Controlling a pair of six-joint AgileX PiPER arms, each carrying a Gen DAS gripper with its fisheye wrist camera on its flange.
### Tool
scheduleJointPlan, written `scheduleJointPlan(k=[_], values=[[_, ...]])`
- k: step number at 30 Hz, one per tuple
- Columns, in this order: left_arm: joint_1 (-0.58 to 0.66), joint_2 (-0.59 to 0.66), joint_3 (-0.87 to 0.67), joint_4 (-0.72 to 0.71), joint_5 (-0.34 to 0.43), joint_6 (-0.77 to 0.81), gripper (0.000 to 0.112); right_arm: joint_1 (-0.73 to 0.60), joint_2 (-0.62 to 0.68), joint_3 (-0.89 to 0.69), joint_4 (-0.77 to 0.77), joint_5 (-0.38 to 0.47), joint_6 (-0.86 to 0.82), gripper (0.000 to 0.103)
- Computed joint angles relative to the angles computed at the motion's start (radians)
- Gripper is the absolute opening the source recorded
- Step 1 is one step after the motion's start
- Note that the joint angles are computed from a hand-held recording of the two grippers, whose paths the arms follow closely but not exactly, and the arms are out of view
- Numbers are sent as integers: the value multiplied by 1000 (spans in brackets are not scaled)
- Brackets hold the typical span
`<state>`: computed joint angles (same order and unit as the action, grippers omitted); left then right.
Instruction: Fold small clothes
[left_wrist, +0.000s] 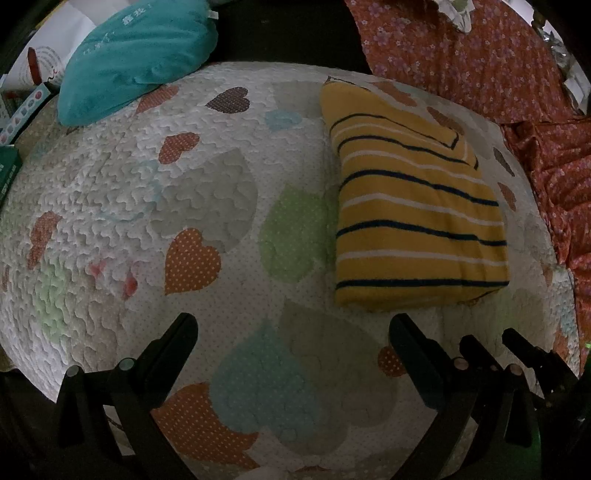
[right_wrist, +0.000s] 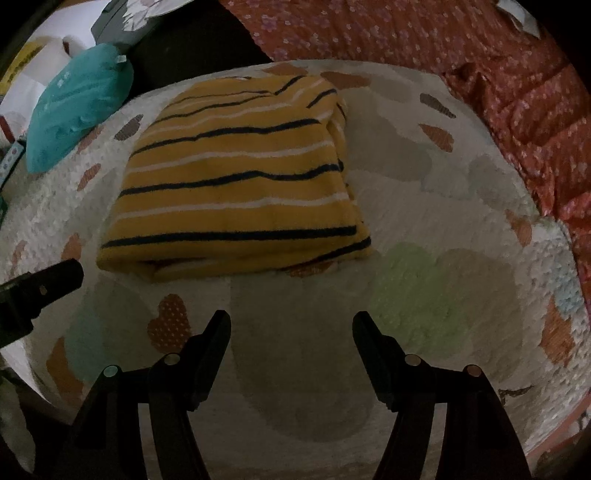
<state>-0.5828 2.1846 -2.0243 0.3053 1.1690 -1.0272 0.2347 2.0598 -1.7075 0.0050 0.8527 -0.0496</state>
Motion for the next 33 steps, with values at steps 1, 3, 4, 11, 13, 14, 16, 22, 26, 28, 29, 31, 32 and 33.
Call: scheduleJointPlan(k=[1,3,4,11,13,14,16,22,26,28,29,31,32,33], values=[[0,0,0,0,0,0,103,4,-2,4,-18,-6,10,73],[0,0,-1,0,1,1,103,9,-2,4,-41,-11,24,73],[1,0,0,-1,0,2,103,9,-2,3,-47,-12,30,73],[2,-1,6,-1,-4,3,103,9,3,-4,-77,-4,53,73],[4,-2,9,-6,-7,6,103,18,-1,4,-107,-15,68,73],[4,0,7,-6,-5,6,103,23,-3,6,-126,-20,76,73],[5,-1,9,-6,-5,5,103,33,-10,17,-161,-32,96,73],[3,5,-2,-7,3,5,103,44,-14,28,-225,-38,135,73],[3,5,-1,-7,2,5,103,45,-7,17,-240,-27,146,73],[3,5,-1,-6,2,4,103,47,-5,14,-256,-26,156,73],[3,5,-1,-6,2,4,103,49,-5,15,-266,-26,164,73],[3,5,-1,-7,3,4,103,49,-4,14,-277,-25,173,73],[3,5,-1,-7,3,4,103,50,-6,16,-282,-25,178,73],[3,5,-2,-8,4,5,103,51,-9,22,-286,-27,183,73]])
